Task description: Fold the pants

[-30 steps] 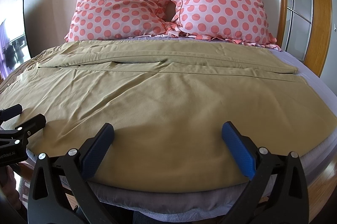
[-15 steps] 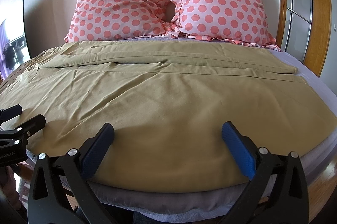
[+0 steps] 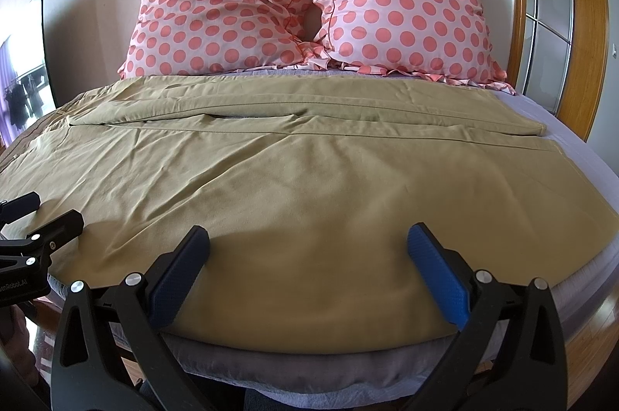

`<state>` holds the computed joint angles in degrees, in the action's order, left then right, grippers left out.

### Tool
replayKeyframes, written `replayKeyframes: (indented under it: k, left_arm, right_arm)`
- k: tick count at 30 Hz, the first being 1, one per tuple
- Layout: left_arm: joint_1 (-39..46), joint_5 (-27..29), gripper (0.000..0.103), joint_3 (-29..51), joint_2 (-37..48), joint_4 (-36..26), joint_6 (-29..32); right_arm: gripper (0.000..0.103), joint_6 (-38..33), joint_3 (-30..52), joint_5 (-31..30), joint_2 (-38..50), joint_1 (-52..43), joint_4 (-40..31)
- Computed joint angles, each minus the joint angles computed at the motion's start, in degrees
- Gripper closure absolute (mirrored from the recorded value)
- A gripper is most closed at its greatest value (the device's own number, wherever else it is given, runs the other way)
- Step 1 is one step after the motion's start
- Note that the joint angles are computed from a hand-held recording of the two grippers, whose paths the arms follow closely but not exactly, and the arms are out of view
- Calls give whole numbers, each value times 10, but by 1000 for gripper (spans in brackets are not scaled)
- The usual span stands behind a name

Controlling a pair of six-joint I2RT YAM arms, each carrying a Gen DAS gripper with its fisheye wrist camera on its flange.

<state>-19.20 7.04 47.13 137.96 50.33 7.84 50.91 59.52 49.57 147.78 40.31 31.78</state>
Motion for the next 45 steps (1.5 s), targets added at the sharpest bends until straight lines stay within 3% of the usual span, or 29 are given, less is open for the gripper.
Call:
replayKeyframes:
  k: [15,17,20,22,25,28,31,32,33,38,41,43,45]
  left_arm:
    - [0,0,2,-1,0,3,1]
    - [1,1,2,-6,-10,-2,3]
    - [6,14,2,-8,-18,-13,10]
    - [10,23,2,1,-28,-40,16]
    - [23,43,2,-1,-46,-40,14]
    - [31,78,2,-3,-51,-25,11]
    - [42,135,2,1,-50,-12,9]
    - [45,152,2,7,-47,-12,6]
    - [48,162,2,8,-45,-8,4]
    - [64,194,2,39,-28,-19,-12]
    - [73,206,2,55,-17,-31,-16]
    - [71,204,2,70,-8,-44,-19]
    - [71,207,2,78,-2,-52,-21]
  right_arm:
    - [1,1,2,5,7,4,7]
    - [1,-25,-11,-19,-3,-6,20]
    - [1,-96,-109,-111,-111,-68,62]
    - [1,-84,-165,-78,-163,-80,82]
    - [1,-78,-175,-77,-272,-179,-19]
    - [2,-62,-86,-176,-295,-321,-154]
    - [22,-55,95,-249,-206,-435,-289]
    - [33,-44,147,-256,-176,-452,-336]
    - [37,-41,219,-269,-129,-482,-373]
    - [37,40,547,-277,64,-539,-601]
    - [37,60,644,-277,121,-551,-666]
    - [37,44,723,-240,166,-547,-717]
    - [50,31,686,-233,153,-548,-678]
